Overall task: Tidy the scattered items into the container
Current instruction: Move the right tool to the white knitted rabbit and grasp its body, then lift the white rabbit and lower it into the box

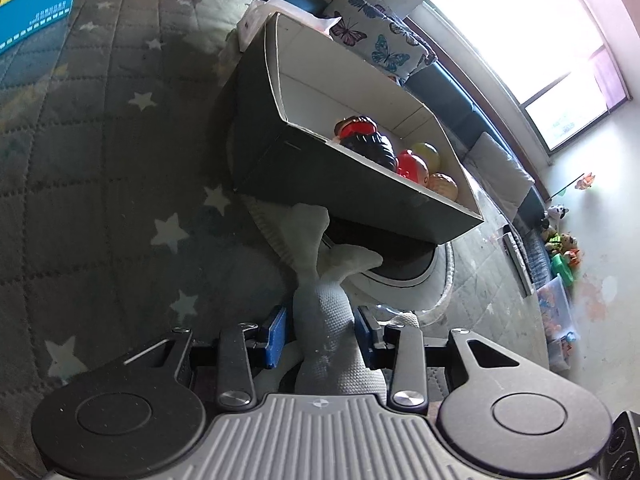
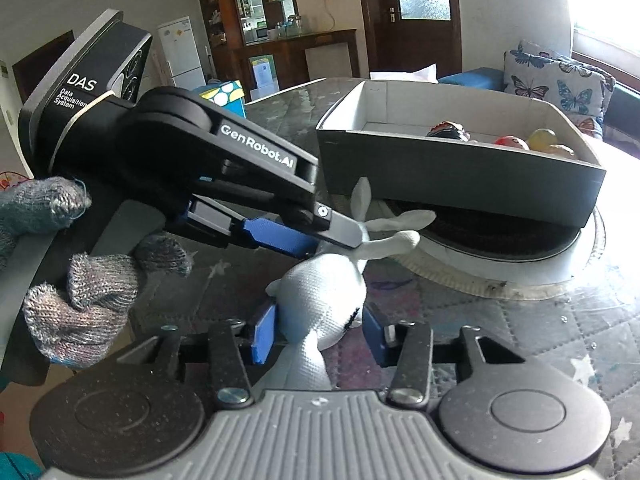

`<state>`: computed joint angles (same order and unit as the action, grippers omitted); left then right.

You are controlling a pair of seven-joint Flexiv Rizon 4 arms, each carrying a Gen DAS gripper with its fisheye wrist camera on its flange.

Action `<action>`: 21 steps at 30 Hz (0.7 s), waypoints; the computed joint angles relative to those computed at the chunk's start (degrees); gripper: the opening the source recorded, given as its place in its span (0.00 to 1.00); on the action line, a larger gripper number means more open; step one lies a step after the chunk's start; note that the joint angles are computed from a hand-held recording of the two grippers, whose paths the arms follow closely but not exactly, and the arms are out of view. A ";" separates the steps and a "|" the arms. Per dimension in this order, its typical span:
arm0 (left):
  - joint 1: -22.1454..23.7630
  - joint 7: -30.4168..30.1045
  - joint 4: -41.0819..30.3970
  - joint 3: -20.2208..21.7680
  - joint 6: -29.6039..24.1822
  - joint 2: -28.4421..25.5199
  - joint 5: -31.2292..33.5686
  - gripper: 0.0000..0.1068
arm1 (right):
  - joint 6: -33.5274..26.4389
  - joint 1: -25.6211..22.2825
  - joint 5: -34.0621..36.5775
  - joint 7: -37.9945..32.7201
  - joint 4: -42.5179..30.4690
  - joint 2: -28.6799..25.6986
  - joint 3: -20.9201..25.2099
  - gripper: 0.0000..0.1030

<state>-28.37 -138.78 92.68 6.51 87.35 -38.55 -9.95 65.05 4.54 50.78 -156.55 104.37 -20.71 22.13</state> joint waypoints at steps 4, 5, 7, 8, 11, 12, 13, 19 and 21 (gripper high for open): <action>0.17 0.59 0.12 -0.44 1.20 0.02 0.10 0.28 | 0.78 0.38 -0.02 0.23 0.17 -0.21 0.09 0.40; 0.30 0.85 0.09 -0.67 1.48 0.07 0.04 0.27 | 1.04 0.31 0.10 0.15 0.29 -0.09 0.15 0.39; 0.41 1.53 -0.04 -1.00 2.06 0.19 -0.01 0.26 | 1.20 -0.11 0.56 -0.23 0.42 0.25 0.30 0.39; 0.40 1.97 -0.24 -1.09 2.36 0.21 0.01 0.26 | 1.18 -0.33 0.78 -0.47 0.44 0.48 0.30 0.38; 0.52 3.25 -1.25 -1.45 2.87 0.04 -0.27 0.26 | 0.98 -1.11 2.00 -1.71 0.30 1.34 0.25 0.38; 0.70 3.73 -1.74 -1.77 3.15 -0.14 -0.44 0.26 | 1.04 -1.23 2.41 -2.16 0.18 1.63 0.14 0.38; 1.03 4.27 -2.09 -2.28 3.58 -0.25 -0.66 0.25 | 1.16 -1.25 2.76 -2.57 0.00 1.85 -0.01 0.38; 1.88 7.36 -5.41 -3.33 4.64 -1.08 -2.25 0.25 | 2.29 -1.10 4.47 -5.14 -1.99 2.55 -0.87 0.38; 1.91 8.30 -7.74 -3.00 4.17 -1.93 -2.69 0.25 | 2.96 -0.75 4.57 -5.55 -3.33 2.14 -1.13 0.38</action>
